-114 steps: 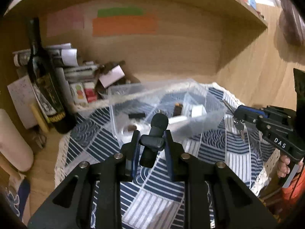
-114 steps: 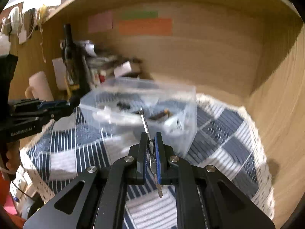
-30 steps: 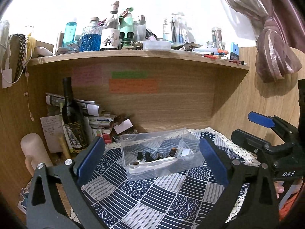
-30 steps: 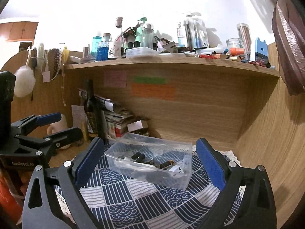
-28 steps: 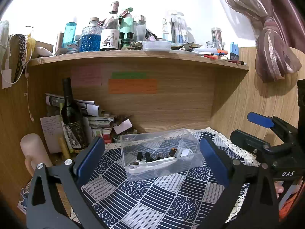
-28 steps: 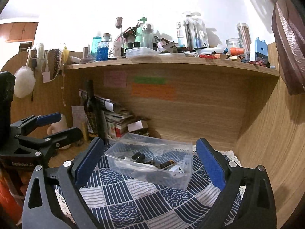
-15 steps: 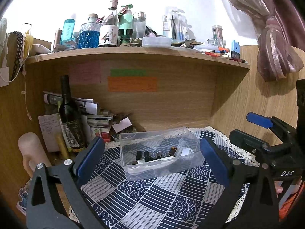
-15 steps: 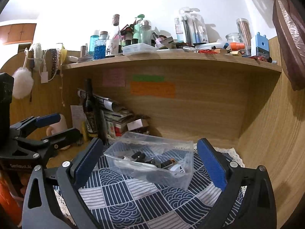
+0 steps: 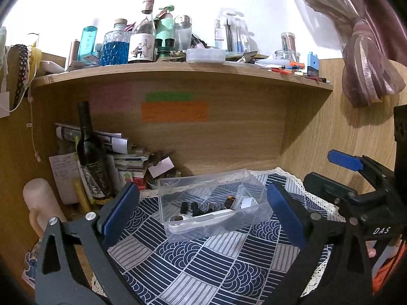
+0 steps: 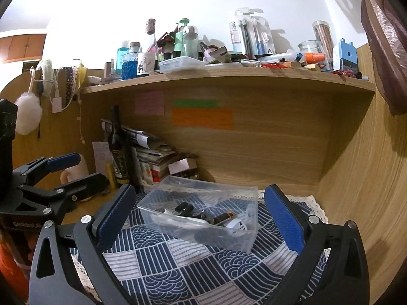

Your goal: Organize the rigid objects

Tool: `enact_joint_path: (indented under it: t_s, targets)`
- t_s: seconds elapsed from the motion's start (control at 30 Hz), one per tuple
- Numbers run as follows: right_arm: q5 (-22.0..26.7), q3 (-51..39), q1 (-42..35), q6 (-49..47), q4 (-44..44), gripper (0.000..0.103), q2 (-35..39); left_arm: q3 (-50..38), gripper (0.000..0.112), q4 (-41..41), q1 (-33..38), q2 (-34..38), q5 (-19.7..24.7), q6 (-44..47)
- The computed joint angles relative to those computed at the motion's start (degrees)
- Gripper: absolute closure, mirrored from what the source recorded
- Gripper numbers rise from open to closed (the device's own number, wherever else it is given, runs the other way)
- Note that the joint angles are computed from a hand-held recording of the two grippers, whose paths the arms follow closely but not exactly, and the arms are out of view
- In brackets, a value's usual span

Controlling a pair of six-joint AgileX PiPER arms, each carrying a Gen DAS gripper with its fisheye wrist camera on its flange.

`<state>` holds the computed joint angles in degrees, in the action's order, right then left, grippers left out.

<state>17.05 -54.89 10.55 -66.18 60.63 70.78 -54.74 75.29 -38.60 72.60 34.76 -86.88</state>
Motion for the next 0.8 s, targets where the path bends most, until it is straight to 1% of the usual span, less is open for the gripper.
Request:
enact_joint_path:
  t_s: [0.23, 0.5, 0.8]
  targets:
    - [0.62, -0.17, -0.68, 1.04, -0.79, 0.002, 0.16, 0.47, 0.01, 0.16, 0.67, -0.48, -1.16, 0.34]
    - [1.5, -0.41, -1.32, -0.2, 0.59, 0.001, 0.47, 0.59, 0.01, 0.25, 0.67, -0.61, -1.19, 0.26]
    - [1.05, -0.21, -1.08, -0.74, 0.94, 0.001, 0.25, 0.63, 0.01, 0.5, 0.21, -0.68, -0.8, -0.18]
